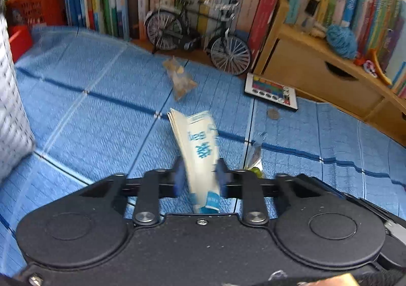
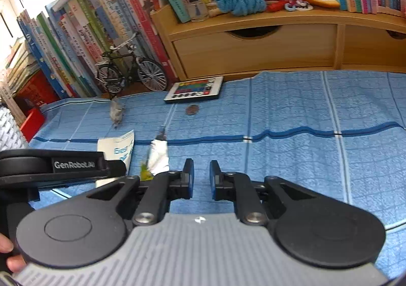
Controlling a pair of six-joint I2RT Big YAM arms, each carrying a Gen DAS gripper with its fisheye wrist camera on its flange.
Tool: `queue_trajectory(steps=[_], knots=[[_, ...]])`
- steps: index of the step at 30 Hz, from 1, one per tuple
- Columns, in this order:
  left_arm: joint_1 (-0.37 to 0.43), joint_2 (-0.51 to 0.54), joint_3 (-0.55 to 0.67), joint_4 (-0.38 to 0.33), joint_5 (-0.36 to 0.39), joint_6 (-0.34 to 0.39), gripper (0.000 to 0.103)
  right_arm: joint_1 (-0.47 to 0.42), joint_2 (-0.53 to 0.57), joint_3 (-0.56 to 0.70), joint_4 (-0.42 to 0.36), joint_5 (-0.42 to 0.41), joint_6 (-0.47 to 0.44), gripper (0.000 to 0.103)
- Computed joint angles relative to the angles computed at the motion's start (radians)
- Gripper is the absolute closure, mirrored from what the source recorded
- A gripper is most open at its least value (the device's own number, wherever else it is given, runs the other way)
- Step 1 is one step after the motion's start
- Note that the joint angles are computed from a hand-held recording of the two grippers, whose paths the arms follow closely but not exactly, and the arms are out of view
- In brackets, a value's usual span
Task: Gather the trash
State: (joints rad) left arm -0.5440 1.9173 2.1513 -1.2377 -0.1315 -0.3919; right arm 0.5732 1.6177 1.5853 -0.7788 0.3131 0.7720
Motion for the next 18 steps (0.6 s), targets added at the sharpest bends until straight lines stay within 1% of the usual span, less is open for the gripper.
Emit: queue_trajectory(steps=[1, 2, 3, 5, 6, 7, 9, 10, 11, 12, 13, 14, 15, 16, 17, 18], knots=[[-0.002, -0.001, 0.004, -0.004, -0.019, 0.011, 0.098, 0.002, 0.003, 0.003, 0.006, -0.006, -0.004, 0.073], [-0.002, -0.005, 0.002, -0.003, -0.026, 0.02, 0.099, 0.003, 0.006, 0.007, 0.011, -0.013, -0.01, 0.069], [-0.001, -0.008, 0.002, -0.002, -0.028, 0.022, 0.099, 0.006, 0.011, 0.013, 0.016, -0.02, -0.017, 0.06], [0.003, -0.013, -0.002, -0.002, -0.029, 0.02, 0.099, 0.008, 0.02, 0.022, 0.034, -0.044, -0.033, 0.052], [0.007, -0.013, 0.0, -0.007, -0.025, 0.017, 0.099, 0.01, 0.027, 0.032, 0.037, -0.048, -0.044, 0.045], [0.01, -0.017, -0.003, -0.005, -0.02, 0.01, 0.099, 0.015, 0.036, 0.044, 0.035, -0.039, -0.057, 0.042], [0.014, -0.021, -0.008, -0.007, -0.015, 0.003, 0.097, 0.023, 0.057, 0.073, 0.019, -0.011, -0.08, 0.041], [0.017, -0.025, -0.015, -0.004, -0.006, 0.003, 0.096, 0.026, 0.071, 0.095, -0.004, 0.008, -0.084, 0.04], [0.02, -0.033, -0.028, 0.006, 0.012, 0.005, 0.092, 0.029, 0.085, 0.114, -0.028, 0.033, -0.087, 0.04], [0.023, -0.043, -0.044, 0.018, 0.027, 0.006, 0.083, 0.03, 0.093, 0.125, -0.041, 0.049, -0.09, 0.039], [0.026, -0.056, -0.066, 0.034, 0.046, 0.014, 0.077, 0.026, 0.096, 0.129, -0.046, 0.048, -0.088, 0.037], [0.025, -0.068, -0.087, 0.05, 0.053, 0.025, 0.066, 0.018, 0.1, 0.133, -0.05, 0.031, -0.083, 0.037], [0.022, -0.081, -0.109, 0.066, 0.045, 0.036, 0.061, 0.006, 0.104, 0.138, -0.054, -0.004, -0.083, 0.038], [0.019, -0.093, -0.13, 0.081, 0.039, 0.048, 0.058, -0.005, 0.112, 0.147, -0.066, -0.031, -0.08, 0.041], [0.016, -0.097, -0.137, 0.083, 0.043, 0.065, 0.052, -0.014, 0.117, 0.152, -0.073, -0.052, -0.088, 0.042], [0.015, -0.099, -0.142, 0.084, 0.05, 0.081, 0.05, -0.022, 0.119, 0.154, -0.069, -0.069, -0.107, 0.056]])
